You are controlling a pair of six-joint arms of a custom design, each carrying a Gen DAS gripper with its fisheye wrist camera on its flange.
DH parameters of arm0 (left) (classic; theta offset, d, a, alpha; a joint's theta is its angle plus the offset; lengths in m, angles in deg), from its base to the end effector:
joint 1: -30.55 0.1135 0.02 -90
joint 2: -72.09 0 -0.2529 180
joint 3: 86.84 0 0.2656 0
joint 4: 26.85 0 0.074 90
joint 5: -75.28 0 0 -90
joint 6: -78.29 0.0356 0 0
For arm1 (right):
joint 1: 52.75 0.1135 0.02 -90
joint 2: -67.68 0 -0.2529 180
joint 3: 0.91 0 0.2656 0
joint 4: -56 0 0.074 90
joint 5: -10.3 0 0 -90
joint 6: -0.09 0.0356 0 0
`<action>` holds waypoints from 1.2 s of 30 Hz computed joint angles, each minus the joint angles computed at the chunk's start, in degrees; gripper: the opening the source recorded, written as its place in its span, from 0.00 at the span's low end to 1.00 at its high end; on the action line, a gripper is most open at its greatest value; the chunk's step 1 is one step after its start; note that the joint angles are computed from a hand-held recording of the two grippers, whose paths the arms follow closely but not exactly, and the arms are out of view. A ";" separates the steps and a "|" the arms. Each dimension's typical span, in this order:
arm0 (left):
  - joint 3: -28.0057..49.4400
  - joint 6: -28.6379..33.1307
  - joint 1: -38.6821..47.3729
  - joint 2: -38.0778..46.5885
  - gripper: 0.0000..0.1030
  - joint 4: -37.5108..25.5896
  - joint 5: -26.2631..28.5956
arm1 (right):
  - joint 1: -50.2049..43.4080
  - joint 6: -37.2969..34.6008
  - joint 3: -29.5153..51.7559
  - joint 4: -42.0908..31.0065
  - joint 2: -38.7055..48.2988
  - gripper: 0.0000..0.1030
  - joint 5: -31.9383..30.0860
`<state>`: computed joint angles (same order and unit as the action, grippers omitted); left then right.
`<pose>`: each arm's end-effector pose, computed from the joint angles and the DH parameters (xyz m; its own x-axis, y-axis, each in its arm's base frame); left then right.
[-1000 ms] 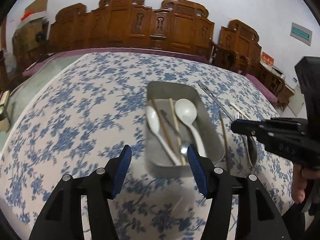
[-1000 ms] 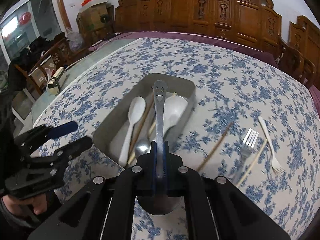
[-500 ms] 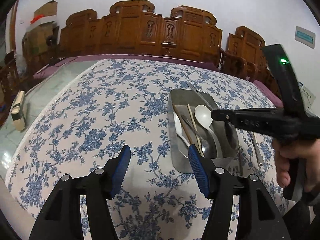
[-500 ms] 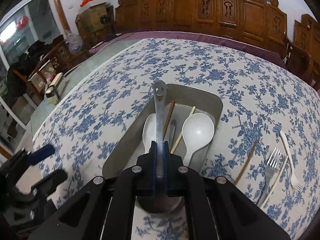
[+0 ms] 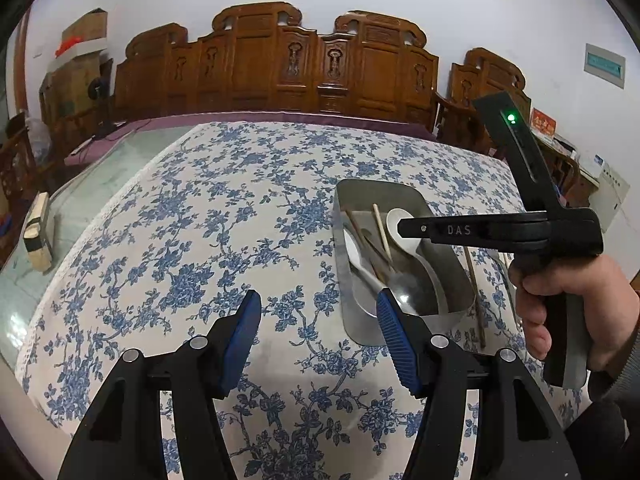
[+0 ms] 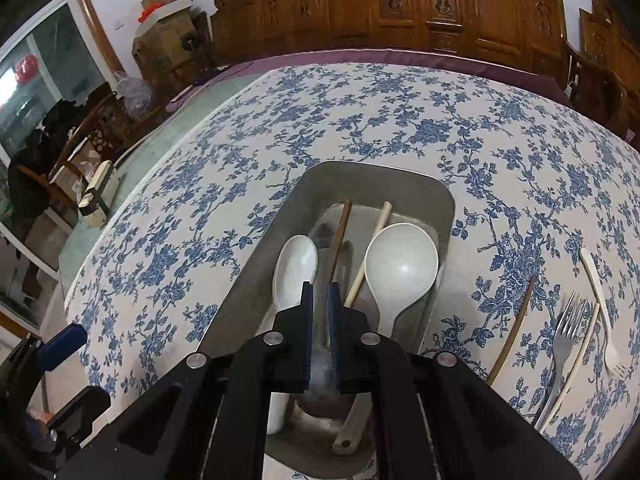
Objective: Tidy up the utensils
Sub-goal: 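Lower the smiley-face spoon into the tray with the right tool and open, then grasp a metal fork from the table with the right tool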
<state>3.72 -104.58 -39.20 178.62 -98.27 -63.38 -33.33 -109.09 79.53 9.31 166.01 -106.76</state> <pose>0.1468 -0.3208 0.1855 -0.5898 -0.3073 -0.7468 -0.3758 0.9230 -0.0830 0.3292 0.1332 0.1867 -0.6467 -0.5382 -0.5404 -0.7334 0.6333 0.2470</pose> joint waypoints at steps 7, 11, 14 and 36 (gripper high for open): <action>4.81 5.12 0.86 3.07 0.56 0.78 0.01 | -5.98 -8.02 -2.99 -1.86 -5.22 0.10 -3.11; 7.92 8.26 1.43 5.37 0.56 2.24 0.37 | -12.89 -14.67 -3.59 -4.63 -6.60 0.10 -4.94; 11.11 10.41 1.80 7.72 0.56 2.47 0.77 | -18.54 -19.97 -3.32 -6.35 -6.61 0.17 -5.74; 34.54 28.89 4.83 23.40 0.56 4.68 5.69 | -24.87 -20.79 0.96 -0.08 8.13 0.25 0.23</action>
